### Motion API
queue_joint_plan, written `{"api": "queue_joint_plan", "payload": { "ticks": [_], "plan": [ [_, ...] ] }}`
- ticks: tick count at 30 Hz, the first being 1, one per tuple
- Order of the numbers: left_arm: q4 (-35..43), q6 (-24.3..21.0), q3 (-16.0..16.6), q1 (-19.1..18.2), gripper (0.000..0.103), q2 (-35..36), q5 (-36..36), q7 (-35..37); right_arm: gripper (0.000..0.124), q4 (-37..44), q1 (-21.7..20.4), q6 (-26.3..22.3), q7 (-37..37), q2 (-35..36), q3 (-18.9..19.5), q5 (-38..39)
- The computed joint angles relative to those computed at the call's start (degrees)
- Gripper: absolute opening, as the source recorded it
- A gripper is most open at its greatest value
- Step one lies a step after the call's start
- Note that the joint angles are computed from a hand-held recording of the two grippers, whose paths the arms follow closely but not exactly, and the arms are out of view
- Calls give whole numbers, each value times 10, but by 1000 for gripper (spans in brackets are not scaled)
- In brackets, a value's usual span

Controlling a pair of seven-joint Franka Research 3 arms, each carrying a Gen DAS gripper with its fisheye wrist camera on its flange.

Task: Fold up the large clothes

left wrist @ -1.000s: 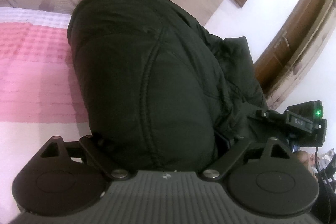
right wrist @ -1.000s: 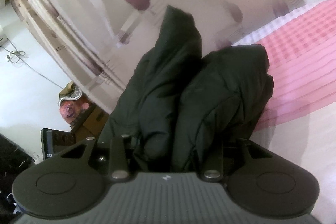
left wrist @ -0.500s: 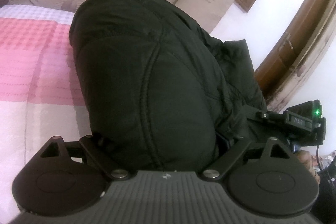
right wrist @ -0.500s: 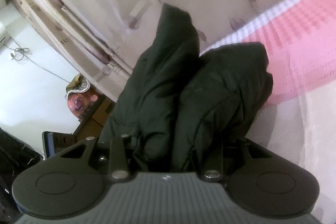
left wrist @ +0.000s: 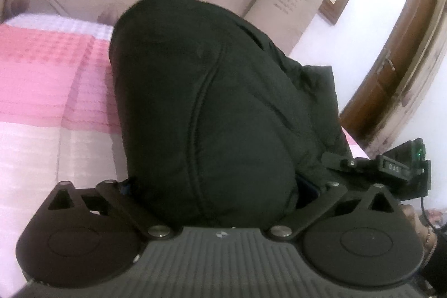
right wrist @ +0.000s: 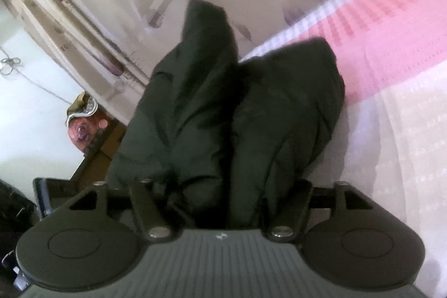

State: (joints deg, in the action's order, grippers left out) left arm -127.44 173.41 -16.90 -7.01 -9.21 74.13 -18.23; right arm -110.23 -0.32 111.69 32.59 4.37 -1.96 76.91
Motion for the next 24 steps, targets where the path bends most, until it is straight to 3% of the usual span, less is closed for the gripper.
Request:
{"api": "queue_joint_plan", "payload": {
  "ticks": [3, 7, 10, 12, 15, 20, 24],
  "plan": [
    [-4, -43, -13, -5, 103, -15, 17, -14, 84, -6, 0, 8, 9, 0, 0, 6],
    [-2, -126, -26, -29, 103, -30, -30, 31, 86, -22, -4, 26, 19, -16, -4, 33],
    [10, -221, -50, -47, 103, -37, -43, 52, 88, -43, -3, 54, 8, -43, -11, 61],
    [26, -316, -75, -64, 103, -36, -34, 62, 88, -64, 0, 88, -9, -71, -16, 69],
    [68, -463, -104, -99, 103, -12, -36, 103, 89, -114, 13, 168, -62, -133, -21, 87],
    [111, -567, -109, -149, 103, 9, -27, 108, 95, -209, 47, 257, -181, -256, -33, 119],
    [149, -661, -118, -189, 103, 29, 18, 73, 97, -269, 75, 282, -239, -339, -45, 114]
  ]
}}
